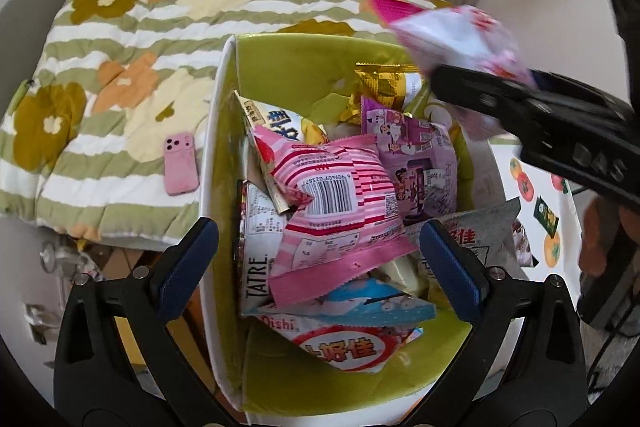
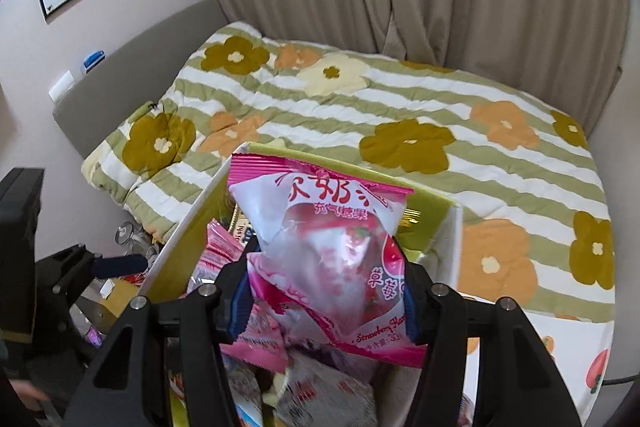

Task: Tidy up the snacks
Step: 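Carry both pink bags into the box and open both grippers, then withdraw both tools from the box toward the last two snacks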

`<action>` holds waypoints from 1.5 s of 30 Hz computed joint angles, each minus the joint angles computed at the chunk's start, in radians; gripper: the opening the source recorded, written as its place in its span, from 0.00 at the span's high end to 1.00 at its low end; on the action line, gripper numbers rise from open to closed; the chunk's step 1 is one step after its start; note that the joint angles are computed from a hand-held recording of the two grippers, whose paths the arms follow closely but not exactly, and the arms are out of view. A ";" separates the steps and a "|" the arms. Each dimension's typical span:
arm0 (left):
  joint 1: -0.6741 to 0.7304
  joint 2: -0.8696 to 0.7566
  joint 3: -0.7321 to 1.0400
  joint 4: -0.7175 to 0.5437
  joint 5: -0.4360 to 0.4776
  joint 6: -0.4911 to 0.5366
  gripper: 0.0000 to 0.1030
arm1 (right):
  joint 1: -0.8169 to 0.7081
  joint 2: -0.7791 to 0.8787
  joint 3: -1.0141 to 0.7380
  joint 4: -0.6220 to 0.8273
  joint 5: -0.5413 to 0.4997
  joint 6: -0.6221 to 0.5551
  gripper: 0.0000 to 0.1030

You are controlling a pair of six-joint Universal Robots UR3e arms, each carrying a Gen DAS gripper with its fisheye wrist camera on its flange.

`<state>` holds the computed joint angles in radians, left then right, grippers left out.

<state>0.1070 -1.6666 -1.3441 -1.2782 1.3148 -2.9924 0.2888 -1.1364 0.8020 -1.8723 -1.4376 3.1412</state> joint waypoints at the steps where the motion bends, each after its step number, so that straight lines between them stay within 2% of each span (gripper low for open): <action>1: 0.002 -0.002 0.001 0.000 -0.002 0.003 0.03 | 0.002 0.025 -0.034 0.016 0.008 0.009 0.47; 3: 0.014 0.003 -0.005 -0.001 -0.016 0.013 0.03 | 0.006 0.077 -0.102 0.044 0.026 0.025 0.45; 4: 0.020 0.007 -0.009 -0.004 -0.024 0.017 0.03 | 0.012 0.099 -0.128 0.045 0.023 0.036 0.39; 5: 0.026 0.012 -0.014 -0.007 -0.032 0.024 0.03 | 0.018 0.099 -0.120 0.025 0.014 0.049 0.27; 7: 0.028 0.016 -0.020 -0.009 -0.035 0.032 0.03 | 0.022 0.090 -0.102 0.000 0.011 0.065 0.13; 12: 0.022 0.026 -0.039 -0.011 -0.045 0.040 0.03 | 0.024 -0.006 0.039 -0.061 -0.011 0.087 0.12; 25: -0.040 0.082 -0.010 -0.040 -0.025 0.001 0.03 | 0.025 -0.170 0.186 -0.089 -0.038 0.084 0.12; 34: -0.173 0.096 0.026 -0.029 0.055 -0.110 0.03 | -0.083 -0.402 0.411 -0.133 0.028 0.058 0.12; 39: -0.339 0.038 0.105 -0.009 0.147 -0.255 0.03 | -0.248 -0.613 0.589 -0.117 0.121 -0.047 0.12; 41: -0.423 -0.005 0.153 0.001 0.187 -0.319 0.03 | -0.349 -0.697 0.642 -0.074 0.181 -0.118 0.04; 42: -0.463 -0.032 0.184 -0.001 0.205 -0.346 0.03 | -0.414 -0.746 0.666 -0.036 0.223 -0.170 0.01; 45: -0.575 -0.139 0.312 -0.024 0.260 -0.422 0.03 | -0.656 -0.890 0.721 0.122 0.353 -0.376 0.01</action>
<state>-0.4678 -1.8059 -1.0325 -1.3024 1.5749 -3.4145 -0.3675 -2.0264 1.5233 -1.7502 -1.0842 2.7649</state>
